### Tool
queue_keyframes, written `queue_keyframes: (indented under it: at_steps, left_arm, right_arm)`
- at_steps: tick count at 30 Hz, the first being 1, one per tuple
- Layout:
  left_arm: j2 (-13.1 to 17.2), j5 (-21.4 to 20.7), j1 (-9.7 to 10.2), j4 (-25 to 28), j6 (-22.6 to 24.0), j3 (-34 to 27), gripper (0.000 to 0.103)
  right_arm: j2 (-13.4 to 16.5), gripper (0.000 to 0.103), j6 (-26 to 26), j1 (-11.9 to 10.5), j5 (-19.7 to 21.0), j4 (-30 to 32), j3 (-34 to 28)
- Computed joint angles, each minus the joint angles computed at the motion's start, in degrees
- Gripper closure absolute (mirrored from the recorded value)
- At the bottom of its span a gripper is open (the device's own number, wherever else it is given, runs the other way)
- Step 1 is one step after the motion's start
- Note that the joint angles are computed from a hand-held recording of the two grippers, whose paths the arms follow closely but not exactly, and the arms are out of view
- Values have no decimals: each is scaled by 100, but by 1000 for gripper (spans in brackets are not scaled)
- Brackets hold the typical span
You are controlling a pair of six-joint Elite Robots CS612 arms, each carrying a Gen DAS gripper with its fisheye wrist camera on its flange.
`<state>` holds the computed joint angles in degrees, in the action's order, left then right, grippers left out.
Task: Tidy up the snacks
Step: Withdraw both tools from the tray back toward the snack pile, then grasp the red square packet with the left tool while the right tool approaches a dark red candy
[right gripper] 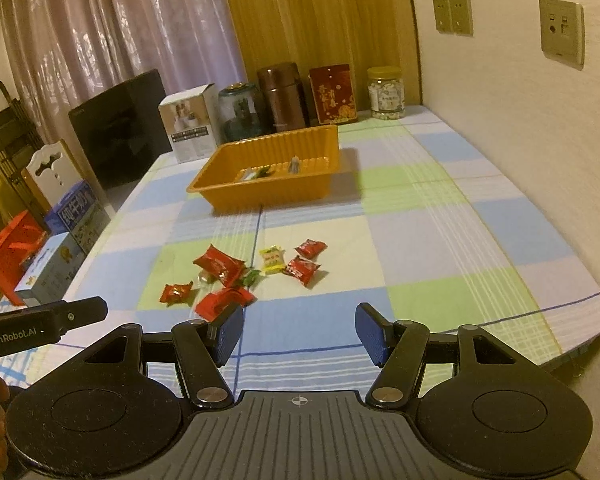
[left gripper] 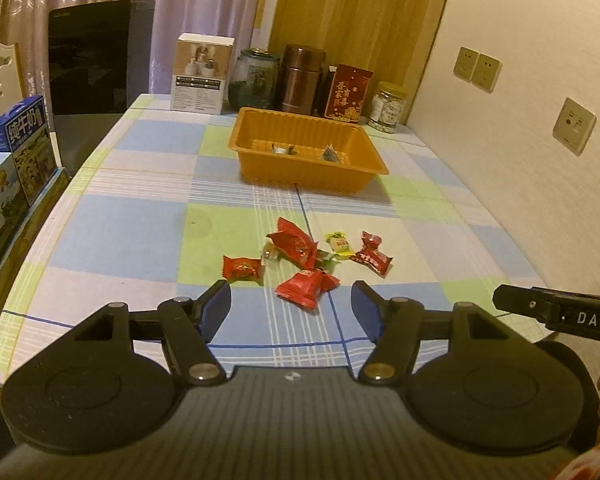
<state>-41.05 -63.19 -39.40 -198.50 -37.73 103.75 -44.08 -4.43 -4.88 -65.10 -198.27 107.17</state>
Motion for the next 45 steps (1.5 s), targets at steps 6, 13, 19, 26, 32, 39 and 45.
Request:
queue_keyframes:
  at_steps: [6, 13, 19, 26, 32, 39, 45]
  left_arm:
    - [60, -126, 33, 135, 98, -90, 40]
    - [248, -392, 134, 366, 338, -342, 40]
    - [526, -804, 280, 514, 729, -720, 40]
    - [818, -1108, 459, 787, 1243, -1228, 40]
    - [1054, -1403, 608, 1138, 1647, -1671, 46]
    - [1245, -1698, 700, 1540, 2006, -2052, 55]
    - [1329, -1860, 729, 1756, 2050, -2226, 71]
  right_arm:
    - [67, 41, 26, -17, -23, 16, -49]
    - [219, 41, -92, -13, -67, 34, -176]
    - [395, 41, -122, -5, -9, 305, -436]
    - [627, 41, -97, 45, -118, 630, -846]
    - [804, 41, -104, 71, -117, 906, -1169]
    - [961, 41, -26, 94, -136, 1169, -1438]
    - [1083, 41, -70, 128, -138, 1413, -1681]
